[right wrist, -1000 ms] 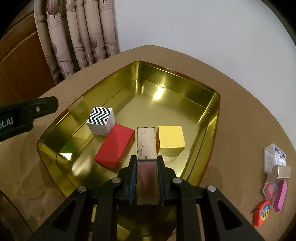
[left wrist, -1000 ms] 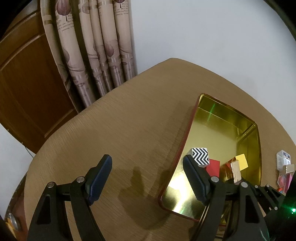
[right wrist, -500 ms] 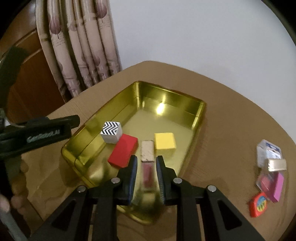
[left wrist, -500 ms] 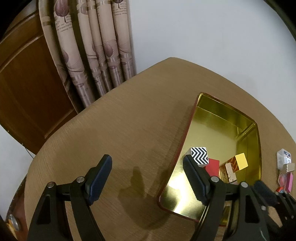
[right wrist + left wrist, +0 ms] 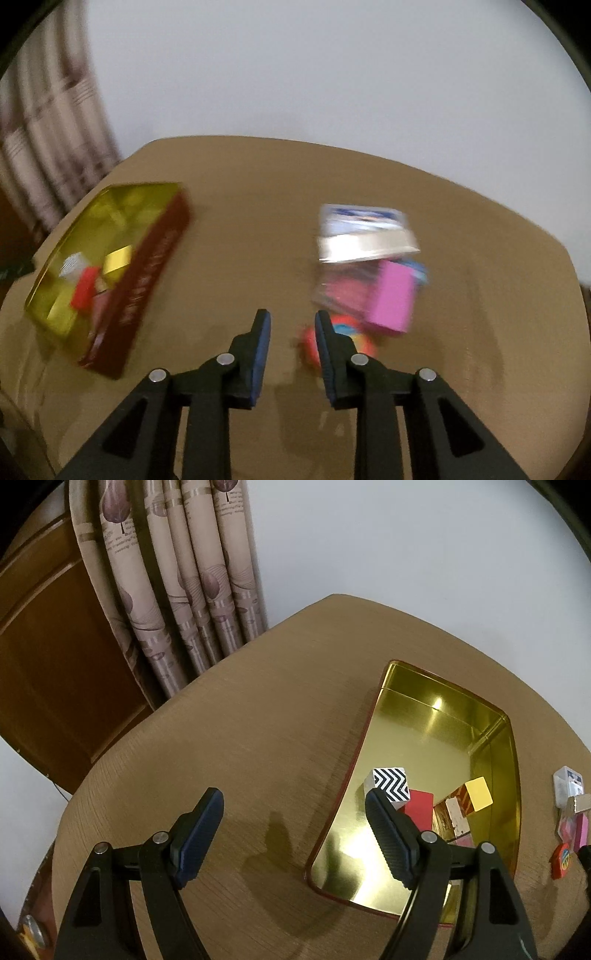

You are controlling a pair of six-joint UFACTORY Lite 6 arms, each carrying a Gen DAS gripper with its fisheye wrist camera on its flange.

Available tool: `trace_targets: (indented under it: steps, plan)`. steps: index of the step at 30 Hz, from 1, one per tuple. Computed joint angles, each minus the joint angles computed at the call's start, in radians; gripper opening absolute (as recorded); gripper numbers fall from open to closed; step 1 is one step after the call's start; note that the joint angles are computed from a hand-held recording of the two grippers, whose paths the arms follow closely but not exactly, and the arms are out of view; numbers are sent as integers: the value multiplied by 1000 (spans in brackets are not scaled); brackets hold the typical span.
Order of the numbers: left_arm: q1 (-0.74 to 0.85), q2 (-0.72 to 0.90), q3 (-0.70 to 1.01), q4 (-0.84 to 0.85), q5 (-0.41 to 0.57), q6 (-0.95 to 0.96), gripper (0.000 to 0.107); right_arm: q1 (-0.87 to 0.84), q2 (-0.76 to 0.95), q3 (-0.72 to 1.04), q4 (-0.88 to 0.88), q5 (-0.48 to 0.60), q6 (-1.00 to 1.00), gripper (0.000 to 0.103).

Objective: Organize rigid objects
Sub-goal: 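Move the right tool to the pink block and grasp it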

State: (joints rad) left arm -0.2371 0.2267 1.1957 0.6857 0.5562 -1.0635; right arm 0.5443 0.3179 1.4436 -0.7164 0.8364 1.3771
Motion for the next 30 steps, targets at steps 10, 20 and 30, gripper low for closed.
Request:
trace_targets:
  steps: [10,20,30]
  plan:
    - [-31,46,54,20,36,-42,76,-165,-40,-91,34,-57,20,36]
    - [-82,76,80,80,61,-80,76,-200,23,-83,14,-91,49,36]
    - [-153,102,111,128,94,-99,76,-186,-128,-294,-99,-156,143,30]
